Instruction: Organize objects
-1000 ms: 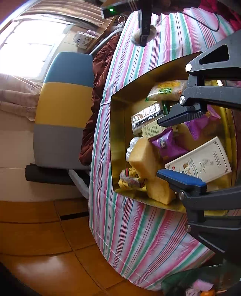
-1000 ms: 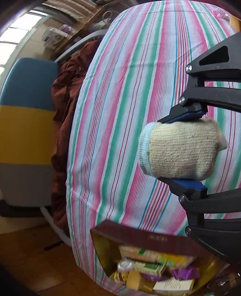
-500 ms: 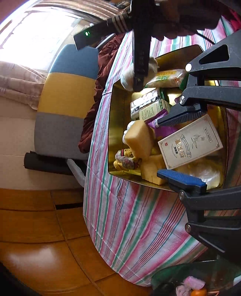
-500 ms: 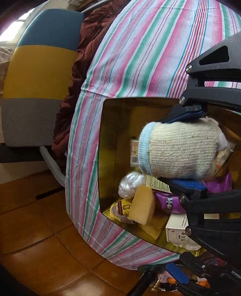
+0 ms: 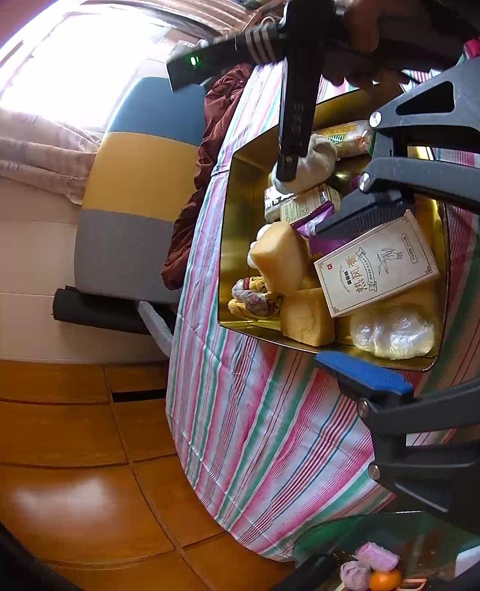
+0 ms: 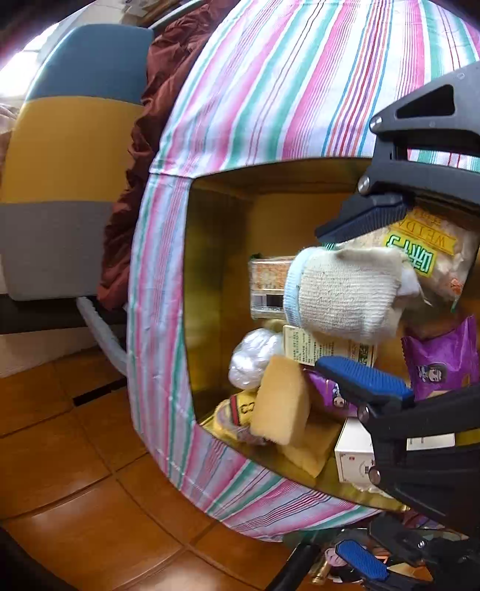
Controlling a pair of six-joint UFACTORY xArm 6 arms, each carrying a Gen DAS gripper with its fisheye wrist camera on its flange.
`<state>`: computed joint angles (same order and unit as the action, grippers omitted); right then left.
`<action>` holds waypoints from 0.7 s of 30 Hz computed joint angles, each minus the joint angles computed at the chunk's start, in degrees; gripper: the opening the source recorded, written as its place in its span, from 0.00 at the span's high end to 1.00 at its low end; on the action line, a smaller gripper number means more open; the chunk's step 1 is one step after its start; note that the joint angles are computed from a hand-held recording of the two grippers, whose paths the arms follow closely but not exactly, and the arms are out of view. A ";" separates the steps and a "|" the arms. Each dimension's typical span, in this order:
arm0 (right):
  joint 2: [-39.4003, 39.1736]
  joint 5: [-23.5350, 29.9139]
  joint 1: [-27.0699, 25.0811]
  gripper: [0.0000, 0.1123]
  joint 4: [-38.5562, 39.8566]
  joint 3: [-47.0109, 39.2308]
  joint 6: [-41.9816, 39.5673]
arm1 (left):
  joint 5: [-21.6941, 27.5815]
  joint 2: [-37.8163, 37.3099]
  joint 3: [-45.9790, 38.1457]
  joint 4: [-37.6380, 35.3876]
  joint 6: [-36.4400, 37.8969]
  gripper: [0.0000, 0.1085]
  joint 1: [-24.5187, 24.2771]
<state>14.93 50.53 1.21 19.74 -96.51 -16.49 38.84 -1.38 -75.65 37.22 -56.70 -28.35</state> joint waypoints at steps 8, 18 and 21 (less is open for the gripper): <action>-10.71 -12.20 0.31 0.40 -7.91 13.34 6.11 | 2.74 -1.51 -0.27 5.25 -4.20 0.17 -1.51; -21.65 -23.36 -0.80 0.40 -21.81 28.24 17.34 | 4.18 -1.62 -1.19 5.67 -3.87 0.05 -4.89; -22.79 -23.60 -1.78 0.40 -23.23 29.72 18.11 | 5.03 -0.34 -2.41 4.79 -1.04 0.05 -6.61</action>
<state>-7.86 26.94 -0.57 -3.49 -66.78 1.62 43.87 -1.72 -78.06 42.02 -57.74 -34.96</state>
